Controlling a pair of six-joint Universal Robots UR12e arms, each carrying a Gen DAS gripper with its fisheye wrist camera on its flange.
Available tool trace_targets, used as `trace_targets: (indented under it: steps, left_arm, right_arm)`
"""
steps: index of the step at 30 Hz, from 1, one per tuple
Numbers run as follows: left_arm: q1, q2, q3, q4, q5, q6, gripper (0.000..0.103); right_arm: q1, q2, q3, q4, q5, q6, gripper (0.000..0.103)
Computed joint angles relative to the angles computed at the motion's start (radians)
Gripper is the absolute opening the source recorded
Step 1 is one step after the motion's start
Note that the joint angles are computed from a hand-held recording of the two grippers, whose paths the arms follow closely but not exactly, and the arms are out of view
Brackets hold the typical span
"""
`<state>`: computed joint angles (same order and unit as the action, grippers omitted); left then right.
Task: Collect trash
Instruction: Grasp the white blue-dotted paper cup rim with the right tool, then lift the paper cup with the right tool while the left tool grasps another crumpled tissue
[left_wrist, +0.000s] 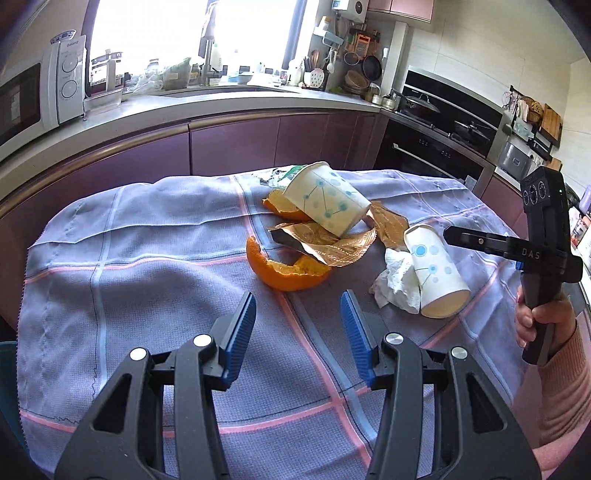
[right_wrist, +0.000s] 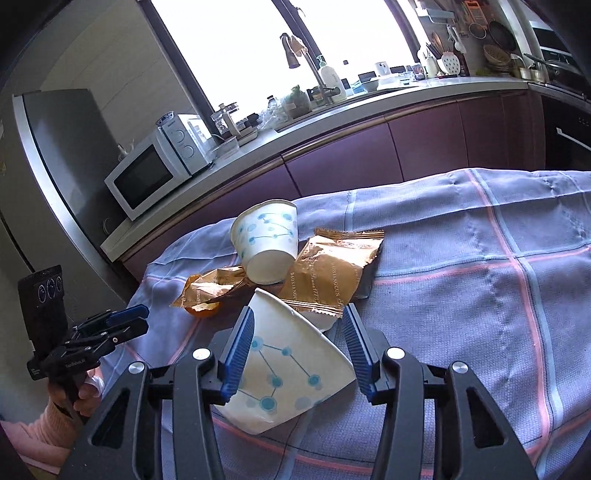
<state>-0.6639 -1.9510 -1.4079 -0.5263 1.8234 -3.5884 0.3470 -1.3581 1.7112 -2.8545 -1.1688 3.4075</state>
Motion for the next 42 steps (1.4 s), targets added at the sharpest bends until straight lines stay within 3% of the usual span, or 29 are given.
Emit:
trace_targets:
  steps: [12,20,24,33,38,42]
  left_arm:
    - [0.01,-0.018,0.024,0.047,-0.101,0.015,0.048]
    - [0.008,-0.027,0.027,0.045,-0.139,0.019,0.048]
    - [0.009,-0.032,0.034,0.033,-0.155,0.021,0.048]
    - [0.003,-0.069,0.085,-0.005,-0.219,0.059,0.048]
    - [-0.006,-0.118,0.158,-0.06,-0.249,0.092,0.048]
    - [-0.019,-0.163,0.229,-0.131,-0.218,0.118,0.049]
  right_arm:
    - [-0.013,-0.017,0.029,0.034,0.157,-0.054,0.05]
    - [0.004,-0.047,0.049,0.092,0.196,-0.15,0.035]
    - [0.004,-0.044,0.053,0.093,0.244,-0.157,0.007]
    - [-0.046,-0.088,0.134,-0.061,0.322,-0.037,0.002]
    - [-0.069,-0.121,0.17,-0.128,0.279,0.022,0.002]
    - [-0.076,-0.127,0.183,-0.136,0.262,0.042,0.002]
